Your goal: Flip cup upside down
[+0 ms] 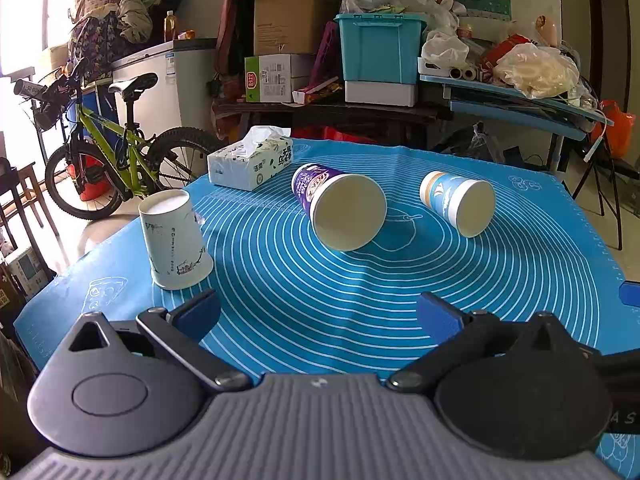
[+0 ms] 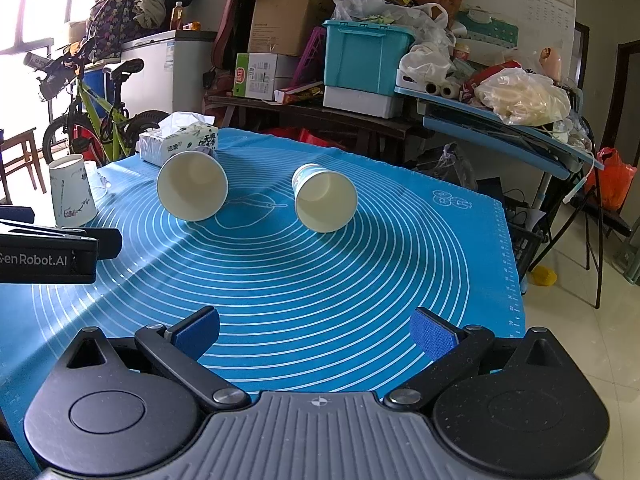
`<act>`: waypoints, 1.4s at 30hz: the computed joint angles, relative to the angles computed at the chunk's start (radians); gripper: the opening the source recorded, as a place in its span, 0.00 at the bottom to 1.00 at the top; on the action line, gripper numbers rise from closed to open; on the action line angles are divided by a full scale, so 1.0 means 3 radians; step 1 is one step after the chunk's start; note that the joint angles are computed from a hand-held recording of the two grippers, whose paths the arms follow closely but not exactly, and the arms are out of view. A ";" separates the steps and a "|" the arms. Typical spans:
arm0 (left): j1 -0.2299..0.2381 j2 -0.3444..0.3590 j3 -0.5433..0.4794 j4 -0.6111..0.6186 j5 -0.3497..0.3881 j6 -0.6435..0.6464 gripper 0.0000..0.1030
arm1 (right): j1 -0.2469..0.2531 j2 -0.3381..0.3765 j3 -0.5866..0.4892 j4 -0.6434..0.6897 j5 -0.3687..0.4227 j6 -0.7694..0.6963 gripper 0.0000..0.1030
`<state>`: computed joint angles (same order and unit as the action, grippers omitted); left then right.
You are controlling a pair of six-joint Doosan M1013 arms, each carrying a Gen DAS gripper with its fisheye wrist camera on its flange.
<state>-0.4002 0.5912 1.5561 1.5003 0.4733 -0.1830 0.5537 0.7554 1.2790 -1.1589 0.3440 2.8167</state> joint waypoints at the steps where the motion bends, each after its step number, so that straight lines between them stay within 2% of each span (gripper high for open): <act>1: 0.0000 0.0000 0.0000 0.0000 0.0000 0.0000 0.99 | 0.0001 -0.0002 -0.0001 0.0009 0.0000 -0.0008 1.00; 27: 0.0000 0.0001 0.0000 0.0004 0.0001 -0.0003 0.99 | -0.0004 -0.0004 0.0005 0.0005 0.0006 -0.0003 1.00; 33: 0.0006 0.0012 -0.0023 -0.0094 -0.0009 0.0105 0.99 | -0.0013 -0.0007 0.0004 -0.0012 -0.0011 0.0004 1.00; 39: 0.0004 0.0000 -0.0062 0.0141 -0.0012 -0.0055 0.99 | -0.0059 -0.0012 -0.0054 0.0038 -0.0084 -0.0028 1.00; 42: 0.0036 0.0053 -0.0213 -0.0138 -0.0023 0.0178 0.99 | -0.0076 0.0017 -0.0150 0.0069 -0.0060 -0.0130 1.00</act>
<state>-0.3894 0.6071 1.4922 1.4589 0.4664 -0.1296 0.5310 0.7605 1.2340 -1.1382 0.3260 2.7778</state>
